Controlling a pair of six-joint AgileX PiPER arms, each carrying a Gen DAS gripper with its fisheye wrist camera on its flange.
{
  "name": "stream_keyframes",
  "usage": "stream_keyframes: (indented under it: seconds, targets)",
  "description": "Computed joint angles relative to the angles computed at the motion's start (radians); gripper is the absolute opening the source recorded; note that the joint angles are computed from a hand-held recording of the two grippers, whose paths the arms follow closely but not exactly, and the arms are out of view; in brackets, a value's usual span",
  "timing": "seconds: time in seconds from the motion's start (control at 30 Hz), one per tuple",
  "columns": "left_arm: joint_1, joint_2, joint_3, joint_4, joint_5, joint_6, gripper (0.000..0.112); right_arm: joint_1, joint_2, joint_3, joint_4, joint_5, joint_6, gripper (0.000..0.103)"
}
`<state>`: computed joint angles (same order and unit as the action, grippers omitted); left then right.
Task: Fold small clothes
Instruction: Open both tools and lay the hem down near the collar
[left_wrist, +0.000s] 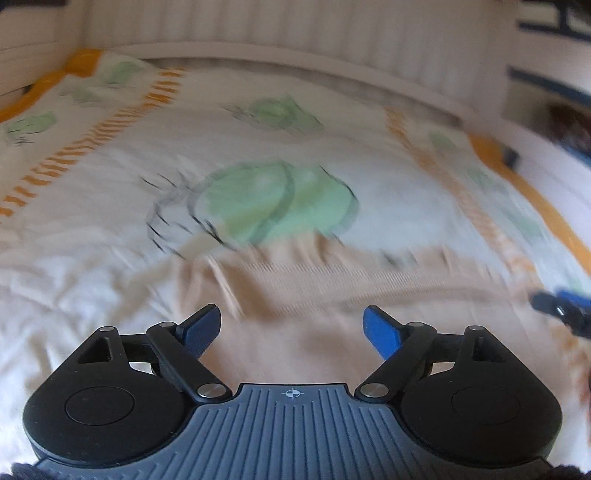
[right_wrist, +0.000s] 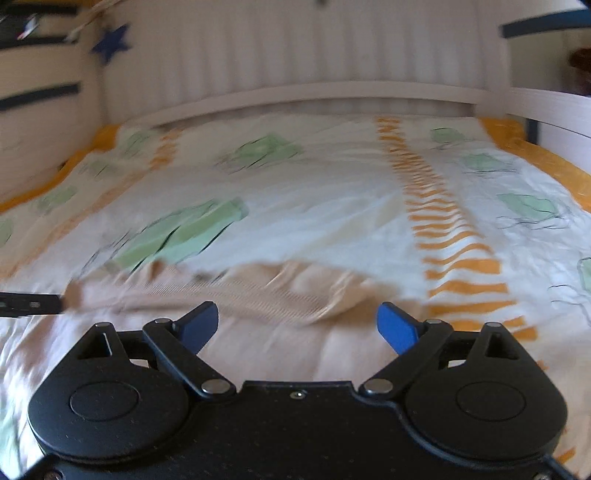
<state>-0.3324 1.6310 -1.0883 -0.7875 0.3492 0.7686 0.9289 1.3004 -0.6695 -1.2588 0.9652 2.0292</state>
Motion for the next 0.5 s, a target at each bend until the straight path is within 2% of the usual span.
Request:
stream_keyframes:
  seconds: [0.1, 0.23, 0.3, 0.37, 0.5]
  targets:
    - [-0.037, 0.005, 0.033, 0.036, -0.01, 0.02, 0.084, 0.006, 0.04, -0.019, 0.013, -0.058, -0.049, 0.094]
    - [-0.069, 0.06, 0.0, 0.126, -0.045, -0.054, 0.084, -0.054, 0.101, -0.059, 0.032, -0.143, -0.119, 0.094]
    - [-0.075, 0.099, -0.052, 0.209, -0.046, -0.141, 0.084, -0.113, 0.133, -0.09, 0.069, -0.184, -0.183, 0.093]
    - [-0.08, 0.154, -0.126, 0.352, -0.039, -0.291, 0.084, -0.176, 0.16, -0.129, 0.127, -0.213, -0.264, 0.093]
    - [-0.076, 0.279, -0.303, 0.568, 0.014, -0.494, 0.084, -0.296, 0.223, -0.195, 0.207, -0.256, -0.411, 0.094]
